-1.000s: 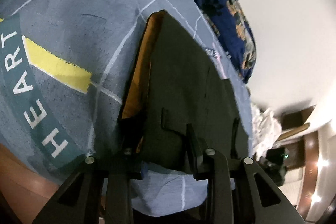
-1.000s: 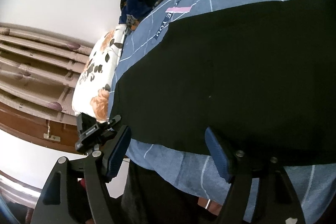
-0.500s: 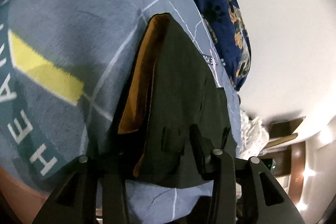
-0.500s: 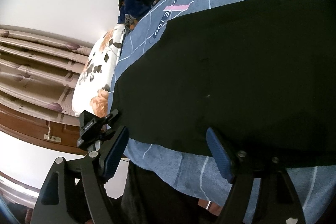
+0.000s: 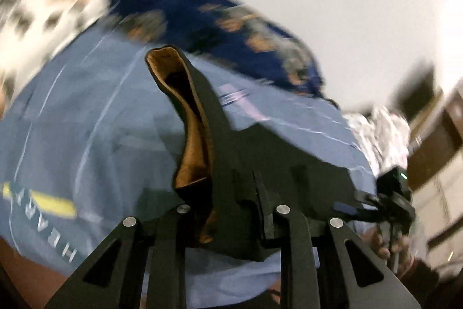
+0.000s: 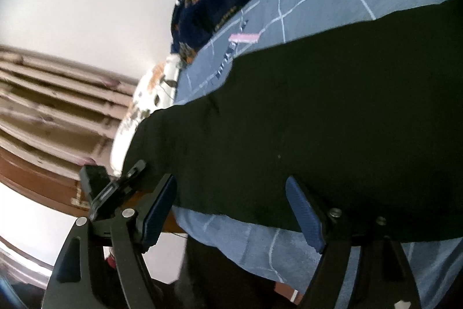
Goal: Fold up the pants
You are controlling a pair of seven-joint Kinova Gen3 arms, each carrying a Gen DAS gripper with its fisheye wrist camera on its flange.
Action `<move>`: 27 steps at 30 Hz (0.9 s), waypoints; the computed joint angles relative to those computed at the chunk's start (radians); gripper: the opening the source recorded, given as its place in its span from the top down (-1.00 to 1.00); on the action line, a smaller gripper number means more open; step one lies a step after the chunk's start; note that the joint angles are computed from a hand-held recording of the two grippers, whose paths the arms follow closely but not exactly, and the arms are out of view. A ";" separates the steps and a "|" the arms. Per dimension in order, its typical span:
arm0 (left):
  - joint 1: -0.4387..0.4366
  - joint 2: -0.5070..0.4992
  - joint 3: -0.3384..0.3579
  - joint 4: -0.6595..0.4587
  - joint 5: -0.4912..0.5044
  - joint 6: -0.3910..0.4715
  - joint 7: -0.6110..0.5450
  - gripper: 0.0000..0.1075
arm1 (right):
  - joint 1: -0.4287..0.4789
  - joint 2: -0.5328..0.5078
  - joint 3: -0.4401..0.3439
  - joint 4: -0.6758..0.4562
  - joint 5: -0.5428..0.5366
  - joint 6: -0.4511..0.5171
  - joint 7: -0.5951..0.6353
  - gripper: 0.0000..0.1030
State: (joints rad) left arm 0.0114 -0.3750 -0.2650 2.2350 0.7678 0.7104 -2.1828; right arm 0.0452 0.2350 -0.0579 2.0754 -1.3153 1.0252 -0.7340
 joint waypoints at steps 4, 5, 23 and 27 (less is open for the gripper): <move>0.074 0.006 0.148 -0.073 -0.027 -0.052 0.064 0.56 | 0.050 0.050 0.007 0.020 -0.086 0.091 0.047 -0.48; 0.103 0.021 0.174 -0.091 -0.027 -0.064 0.073 0.56 | 0.064 0.067 0.009 0.029 -0.113 0.119 0.060 -0.48; 0.880 0.410 -0.034 -0.268 -0.527 -0.292 0.501 0.53 | 0.161 0.250 0.032 0.020 -0.263 0.362 0.094 -0.52; 0.922 0.403 -0.009 -0.259 -0.673 -0.295 0.625 0.22 | 0.168 0.241 0.036 -0.002 -0.234 0.338 0.078 -0.51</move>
